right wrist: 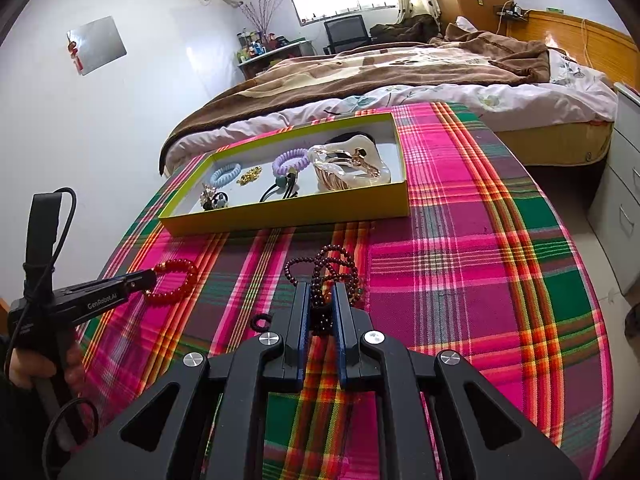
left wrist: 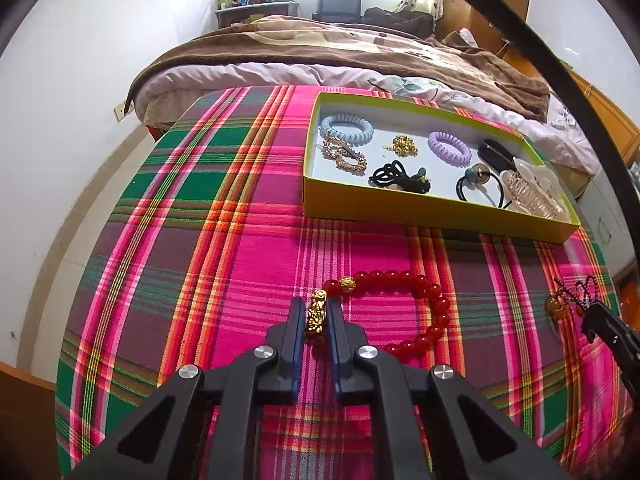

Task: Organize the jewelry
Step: 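Carry both bracelets over the tray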

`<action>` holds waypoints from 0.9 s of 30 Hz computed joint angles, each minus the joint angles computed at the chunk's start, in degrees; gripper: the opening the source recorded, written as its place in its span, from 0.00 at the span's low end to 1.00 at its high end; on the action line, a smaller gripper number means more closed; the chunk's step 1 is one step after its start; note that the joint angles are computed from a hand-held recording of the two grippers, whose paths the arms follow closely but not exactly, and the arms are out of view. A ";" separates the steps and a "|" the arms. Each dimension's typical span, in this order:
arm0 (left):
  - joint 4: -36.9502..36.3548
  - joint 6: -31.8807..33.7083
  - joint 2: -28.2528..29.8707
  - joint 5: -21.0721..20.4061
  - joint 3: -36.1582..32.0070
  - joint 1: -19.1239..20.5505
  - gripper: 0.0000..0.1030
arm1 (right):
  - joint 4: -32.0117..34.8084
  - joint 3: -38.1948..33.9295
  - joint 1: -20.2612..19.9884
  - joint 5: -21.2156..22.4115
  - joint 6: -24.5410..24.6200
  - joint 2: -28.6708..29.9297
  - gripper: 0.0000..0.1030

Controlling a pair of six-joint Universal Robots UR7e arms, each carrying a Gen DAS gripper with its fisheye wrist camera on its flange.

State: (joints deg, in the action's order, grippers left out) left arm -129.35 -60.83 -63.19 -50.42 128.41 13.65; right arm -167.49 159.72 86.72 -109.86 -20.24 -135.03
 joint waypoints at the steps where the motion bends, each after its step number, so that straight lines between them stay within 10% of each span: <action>1: -0.16 -0.10 -0.13 0.00 0.04 0.01 0.09 | 0.03 0.00 0.07 -0.05 0.04 -0.05 0.11; 27: -3.41 4.64 -5.82 3.26 -1.58 -4.06 0.09 | -2.53 -3.58 11.56 -7.12 3.88 5.06 0.11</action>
